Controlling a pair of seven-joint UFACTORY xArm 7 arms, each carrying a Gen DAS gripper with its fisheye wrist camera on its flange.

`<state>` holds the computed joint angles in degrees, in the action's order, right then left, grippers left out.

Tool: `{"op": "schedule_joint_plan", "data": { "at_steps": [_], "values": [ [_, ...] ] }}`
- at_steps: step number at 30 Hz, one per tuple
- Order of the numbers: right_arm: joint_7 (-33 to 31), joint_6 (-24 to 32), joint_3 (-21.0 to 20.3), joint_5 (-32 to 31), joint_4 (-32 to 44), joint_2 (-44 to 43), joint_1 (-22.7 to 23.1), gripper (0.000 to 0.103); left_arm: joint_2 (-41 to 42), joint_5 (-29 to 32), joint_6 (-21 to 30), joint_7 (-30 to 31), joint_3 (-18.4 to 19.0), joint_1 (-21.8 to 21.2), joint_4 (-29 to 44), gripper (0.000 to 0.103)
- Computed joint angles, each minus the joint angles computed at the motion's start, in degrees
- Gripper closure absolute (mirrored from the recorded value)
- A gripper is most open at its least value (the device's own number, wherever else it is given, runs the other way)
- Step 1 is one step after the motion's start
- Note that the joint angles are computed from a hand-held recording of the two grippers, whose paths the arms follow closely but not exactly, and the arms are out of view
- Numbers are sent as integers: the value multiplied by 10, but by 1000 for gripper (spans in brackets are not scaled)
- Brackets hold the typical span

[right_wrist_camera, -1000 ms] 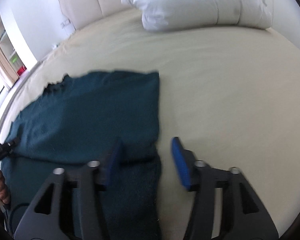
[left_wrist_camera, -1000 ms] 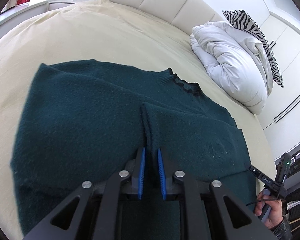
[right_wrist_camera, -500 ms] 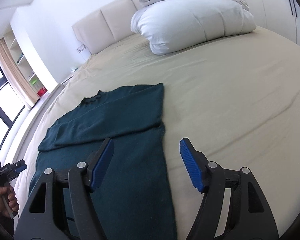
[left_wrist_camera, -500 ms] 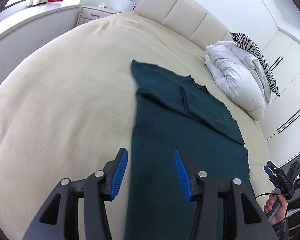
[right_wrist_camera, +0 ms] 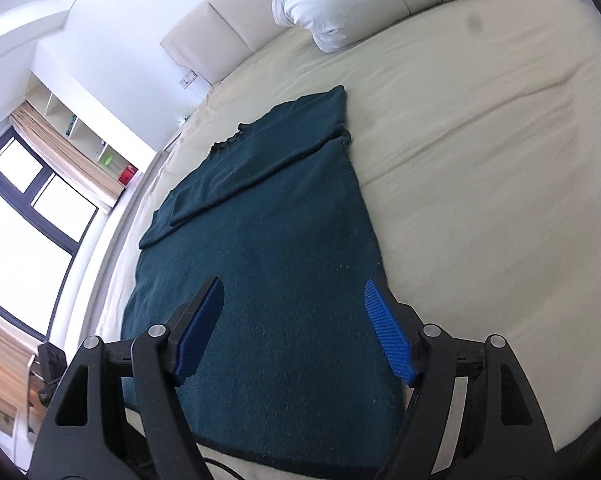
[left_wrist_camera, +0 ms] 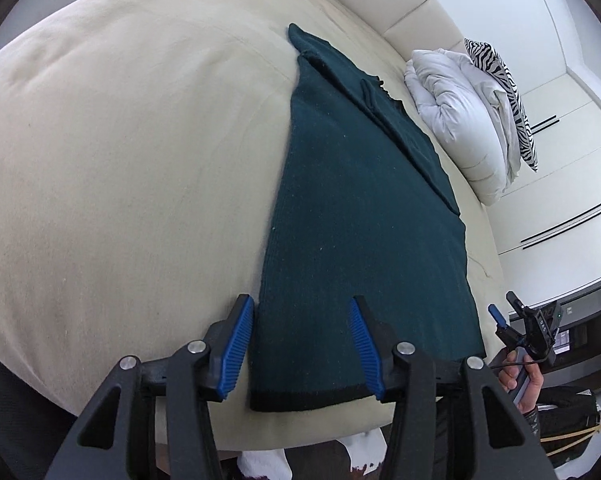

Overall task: Fold small clothes
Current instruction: 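Grasp the sweater hem with the left gripper and lift it toward the collar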

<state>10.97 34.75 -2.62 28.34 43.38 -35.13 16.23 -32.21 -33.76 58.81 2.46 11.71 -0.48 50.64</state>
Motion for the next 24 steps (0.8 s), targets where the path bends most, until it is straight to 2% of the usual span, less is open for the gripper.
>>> {"op": "schedule_joint_plan", "data": {
  "at_steps": [4,6,8,11,16,24],
  "values": [
    [-4,43,-21,13,0,-9,1,31,-3,7,29,5,2,-2,2,62],
    [0,65,-23,12,-1,-14,-8,31,-3,8,40,7,3,0,1,69],
    [1,88,-32,21,-9,-28,-14,31,-5,6,44,8,5,2,-2,81],
    [8,113,-44,31,-25,-48,-30,31,-7,7,45,6,3,7,-5,91],
    [6,172,-76,57,-38,-61,-50,32,-7,11,46,8,0,9,-5,95],
    [-12,250,-77,75,-12,-35,-68,33,-8,14,46,10,-2,9,-5,96]
  ]
}}
